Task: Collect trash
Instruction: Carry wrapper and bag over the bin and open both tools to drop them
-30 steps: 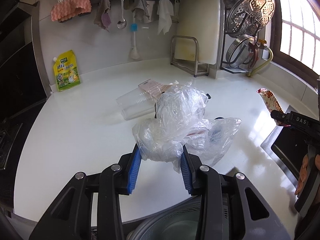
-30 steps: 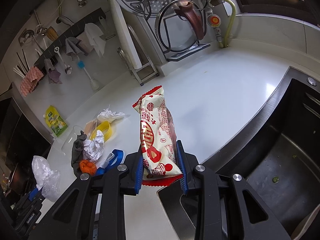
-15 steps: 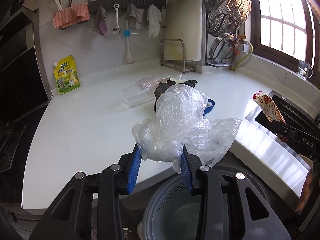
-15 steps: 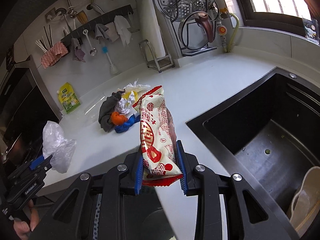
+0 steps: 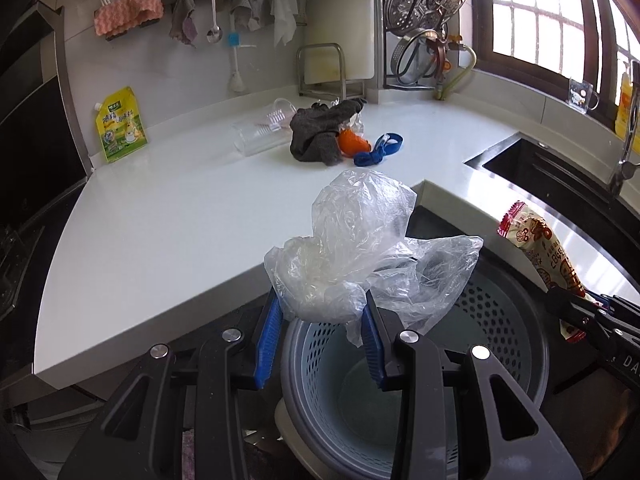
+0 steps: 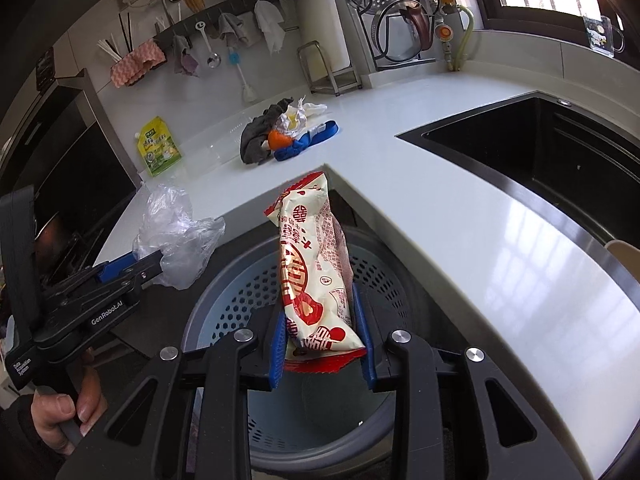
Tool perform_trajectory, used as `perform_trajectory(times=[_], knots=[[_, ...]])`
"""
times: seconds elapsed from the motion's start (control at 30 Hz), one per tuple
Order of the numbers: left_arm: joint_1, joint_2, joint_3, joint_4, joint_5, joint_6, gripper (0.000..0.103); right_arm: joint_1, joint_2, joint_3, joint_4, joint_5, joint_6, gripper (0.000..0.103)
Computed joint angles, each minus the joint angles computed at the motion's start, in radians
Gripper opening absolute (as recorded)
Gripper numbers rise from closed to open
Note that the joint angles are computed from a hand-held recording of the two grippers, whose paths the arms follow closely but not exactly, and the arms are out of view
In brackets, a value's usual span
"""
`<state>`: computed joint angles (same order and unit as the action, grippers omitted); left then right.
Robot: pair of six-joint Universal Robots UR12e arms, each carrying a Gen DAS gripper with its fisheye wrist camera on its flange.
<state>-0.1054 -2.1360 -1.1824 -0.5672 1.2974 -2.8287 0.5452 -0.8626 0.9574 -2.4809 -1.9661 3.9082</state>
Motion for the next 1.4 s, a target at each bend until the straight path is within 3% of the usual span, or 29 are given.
perform_trajectory(times=[0.8,0.93,1.07,1.4], knots=[[0.002,-0.001,-0.011,-0.137,-0.020,0.057,0.042,-0.003,0.028,-0.031,0.129,0.098,0.044,0.029],[0.003,-0.002,-0.011,-0.135,-0.023,0.055,0.049,-0.004,0.028,-0.030,0.122,0.097,0.041,0.041],[0.003,0.000,-0.015,-0.117,-0.017,0.044,0.075,-0.001,0.024,-0.024,0.107,0.073,0.047,0.055],[0.003,-0.004,-0.008,-0.124,0.002,0.024,0.081,-0.004,0.018,-0.011,0.090,0.074,0.059,0.058]])
